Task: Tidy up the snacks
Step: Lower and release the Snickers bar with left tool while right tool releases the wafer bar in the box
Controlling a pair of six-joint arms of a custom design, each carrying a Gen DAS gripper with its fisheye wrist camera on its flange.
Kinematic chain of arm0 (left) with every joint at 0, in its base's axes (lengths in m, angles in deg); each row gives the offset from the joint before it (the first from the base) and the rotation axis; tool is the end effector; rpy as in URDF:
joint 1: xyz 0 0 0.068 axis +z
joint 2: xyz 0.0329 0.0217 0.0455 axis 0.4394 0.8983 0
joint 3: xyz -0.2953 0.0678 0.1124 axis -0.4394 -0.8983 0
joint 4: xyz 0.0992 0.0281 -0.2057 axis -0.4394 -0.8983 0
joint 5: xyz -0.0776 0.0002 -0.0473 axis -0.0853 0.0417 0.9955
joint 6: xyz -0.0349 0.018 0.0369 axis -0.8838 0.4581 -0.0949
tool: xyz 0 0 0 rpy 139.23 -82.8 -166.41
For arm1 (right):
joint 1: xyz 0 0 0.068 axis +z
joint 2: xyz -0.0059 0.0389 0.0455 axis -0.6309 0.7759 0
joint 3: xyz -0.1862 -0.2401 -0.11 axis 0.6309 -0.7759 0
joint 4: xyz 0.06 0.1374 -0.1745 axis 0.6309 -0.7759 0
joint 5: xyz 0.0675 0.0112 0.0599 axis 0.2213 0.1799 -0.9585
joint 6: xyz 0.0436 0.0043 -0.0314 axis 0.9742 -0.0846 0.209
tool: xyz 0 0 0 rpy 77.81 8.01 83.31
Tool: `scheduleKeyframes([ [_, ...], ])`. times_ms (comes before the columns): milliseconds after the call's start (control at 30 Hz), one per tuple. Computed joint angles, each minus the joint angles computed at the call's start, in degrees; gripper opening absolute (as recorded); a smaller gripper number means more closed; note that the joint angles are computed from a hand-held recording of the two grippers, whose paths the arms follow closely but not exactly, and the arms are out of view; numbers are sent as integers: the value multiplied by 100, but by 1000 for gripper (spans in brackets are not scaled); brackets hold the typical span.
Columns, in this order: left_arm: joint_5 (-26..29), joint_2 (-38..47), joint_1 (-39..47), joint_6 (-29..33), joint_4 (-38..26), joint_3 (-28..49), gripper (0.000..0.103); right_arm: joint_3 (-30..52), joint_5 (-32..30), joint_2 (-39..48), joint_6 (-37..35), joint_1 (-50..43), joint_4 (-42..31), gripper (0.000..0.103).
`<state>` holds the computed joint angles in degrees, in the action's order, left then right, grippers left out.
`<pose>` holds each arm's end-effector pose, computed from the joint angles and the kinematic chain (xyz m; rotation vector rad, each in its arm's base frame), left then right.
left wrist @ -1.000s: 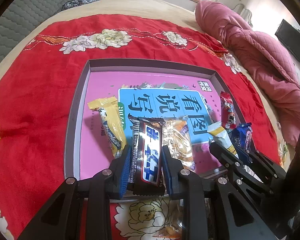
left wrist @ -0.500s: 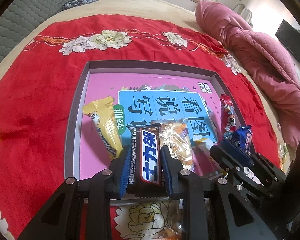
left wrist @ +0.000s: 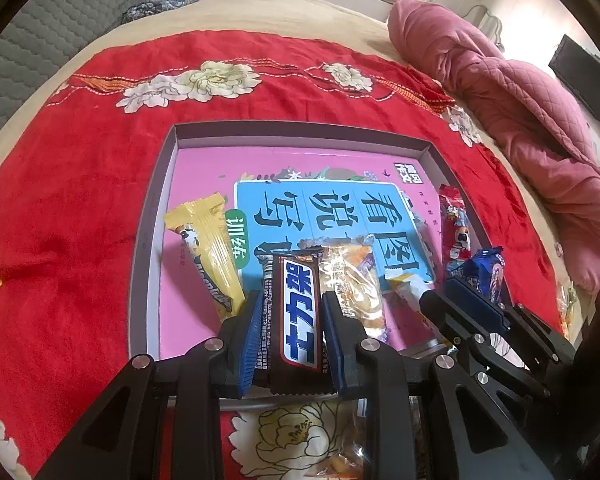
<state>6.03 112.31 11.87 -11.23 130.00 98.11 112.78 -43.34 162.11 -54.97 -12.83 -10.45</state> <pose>0.3064 -0.0805 0.0320 -0.0071 2.6205 -0.2935 0.2708 0.1340 0.0192 -0.2277 2.3439 0.3717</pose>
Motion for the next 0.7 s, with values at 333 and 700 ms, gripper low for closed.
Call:
scheduleKeyframes([
  [333,-161,-121,-66,20,-54,-43,32,-45,-37,-4,21,-36,53,31],
  [700,-189,-269,-97,34,-59,-109,37,-90,-11,-15,36,-51,124,32],
])
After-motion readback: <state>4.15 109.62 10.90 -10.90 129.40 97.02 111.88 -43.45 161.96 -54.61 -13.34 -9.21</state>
